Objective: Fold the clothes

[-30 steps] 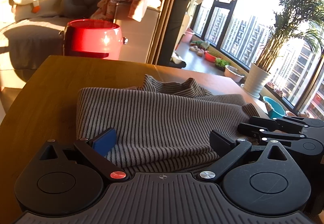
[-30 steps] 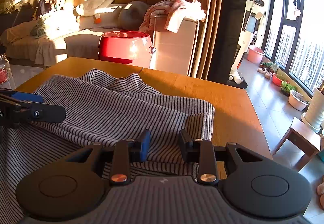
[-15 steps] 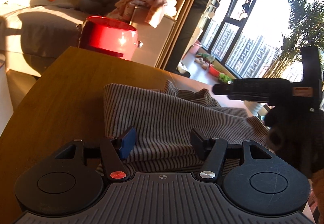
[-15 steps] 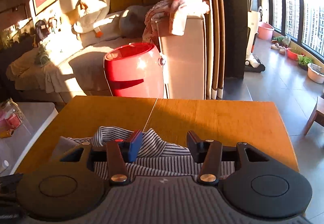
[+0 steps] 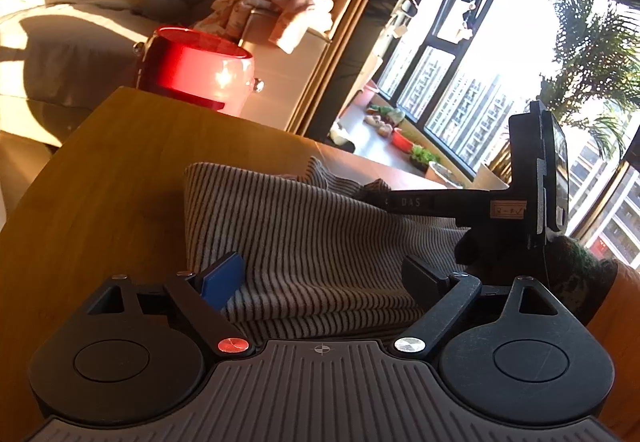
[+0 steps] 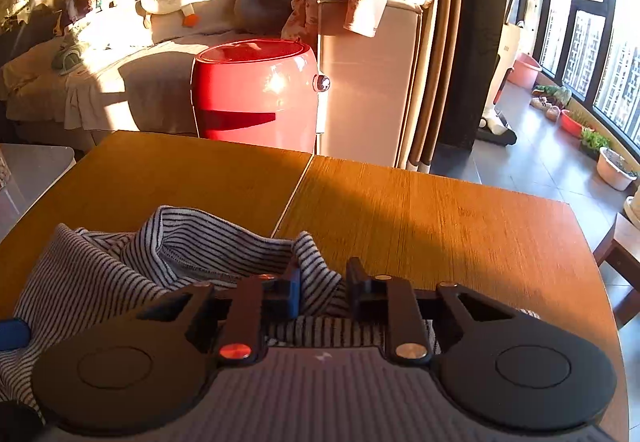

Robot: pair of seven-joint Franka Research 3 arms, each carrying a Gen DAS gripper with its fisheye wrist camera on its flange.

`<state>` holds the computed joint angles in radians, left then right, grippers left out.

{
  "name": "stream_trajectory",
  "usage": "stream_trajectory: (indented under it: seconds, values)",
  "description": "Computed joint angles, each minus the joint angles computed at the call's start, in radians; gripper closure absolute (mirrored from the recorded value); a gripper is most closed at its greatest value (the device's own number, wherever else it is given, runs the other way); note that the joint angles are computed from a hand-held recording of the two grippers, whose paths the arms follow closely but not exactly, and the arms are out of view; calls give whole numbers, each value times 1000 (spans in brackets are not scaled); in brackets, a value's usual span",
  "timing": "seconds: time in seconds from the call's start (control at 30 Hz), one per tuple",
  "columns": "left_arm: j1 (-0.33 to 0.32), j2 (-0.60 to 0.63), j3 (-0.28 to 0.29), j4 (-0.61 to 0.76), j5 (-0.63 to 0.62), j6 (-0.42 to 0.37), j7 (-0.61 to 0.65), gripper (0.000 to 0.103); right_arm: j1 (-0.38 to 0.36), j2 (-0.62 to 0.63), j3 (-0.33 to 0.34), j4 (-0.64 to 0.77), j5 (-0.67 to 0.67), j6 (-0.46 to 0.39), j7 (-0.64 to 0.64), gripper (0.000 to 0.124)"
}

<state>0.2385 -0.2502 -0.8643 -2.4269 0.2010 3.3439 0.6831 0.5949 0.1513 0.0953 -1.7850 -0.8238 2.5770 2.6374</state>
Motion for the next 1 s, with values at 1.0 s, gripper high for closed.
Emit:
stream_trajectory:
  seconds: [1.0]
  values:
    - [-753,-343,638,-77,-28,-426,40,8,216,-831,149,-725,572,41,-286,117]
